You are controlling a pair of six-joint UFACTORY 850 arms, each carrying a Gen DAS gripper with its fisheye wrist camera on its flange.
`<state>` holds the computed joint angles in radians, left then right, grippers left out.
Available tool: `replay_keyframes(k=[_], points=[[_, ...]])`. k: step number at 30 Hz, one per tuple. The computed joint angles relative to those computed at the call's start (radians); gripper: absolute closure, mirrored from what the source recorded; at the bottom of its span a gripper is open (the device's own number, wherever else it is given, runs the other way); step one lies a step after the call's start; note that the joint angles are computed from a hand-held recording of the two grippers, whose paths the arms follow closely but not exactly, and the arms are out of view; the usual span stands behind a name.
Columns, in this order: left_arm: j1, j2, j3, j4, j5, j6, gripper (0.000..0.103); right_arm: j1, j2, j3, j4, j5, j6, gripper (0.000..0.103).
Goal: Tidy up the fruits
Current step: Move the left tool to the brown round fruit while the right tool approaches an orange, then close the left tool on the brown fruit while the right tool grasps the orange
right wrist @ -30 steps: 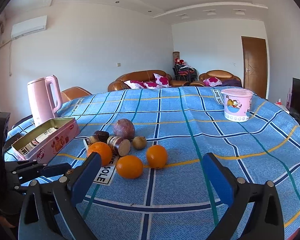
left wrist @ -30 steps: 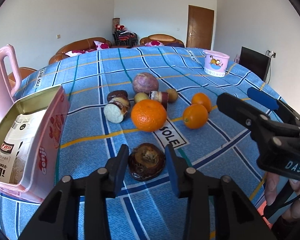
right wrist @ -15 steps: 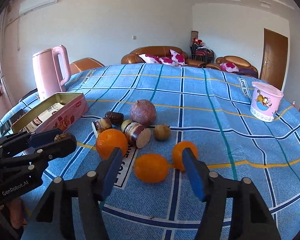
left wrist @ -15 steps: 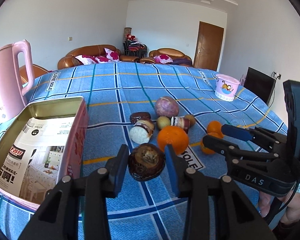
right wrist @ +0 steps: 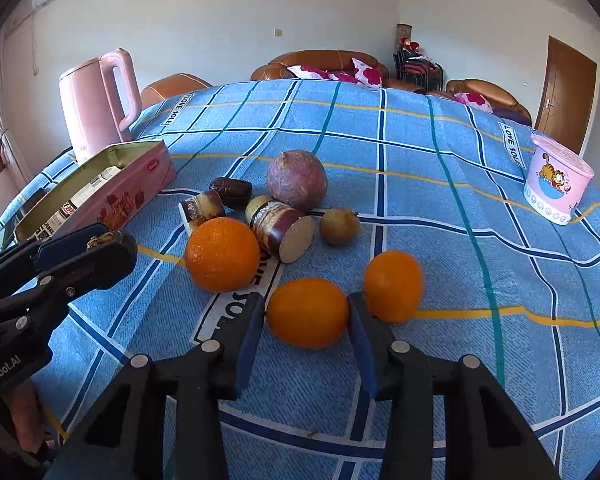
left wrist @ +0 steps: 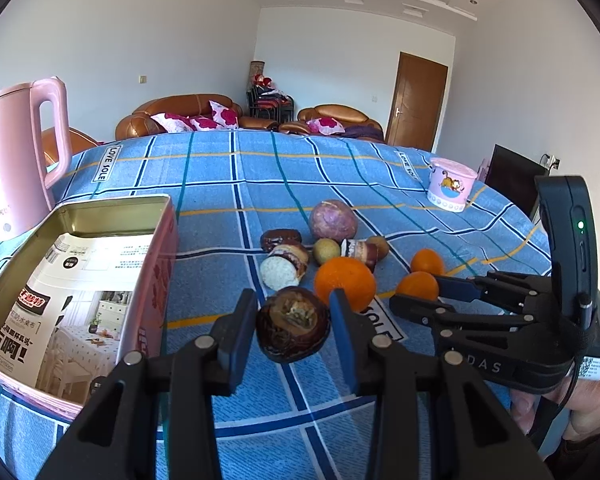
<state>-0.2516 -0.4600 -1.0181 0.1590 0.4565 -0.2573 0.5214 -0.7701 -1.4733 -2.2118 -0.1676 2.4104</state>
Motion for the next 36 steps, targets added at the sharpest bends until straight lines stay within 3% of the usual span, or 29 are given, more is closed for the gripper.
replay_keyframes(k=[10,20,36], points=[[-0.004,0.01,0.023,-0.076,0.054,0.05,0.064,0.012,0.028,0.058,-0.374,-0.086,0.324,0.059],[-0.011,0.018,0.046,-0.143,0.105,0.108,0.064,0.012,0.055,0.117,-0.59,-0.186,0.52,0.059],[-0.038,0.029,0.076,-0.268,0.181,0.237,0.064,0.01,0.08,0.177,-0.705,-0.304,0.638,0.059]])
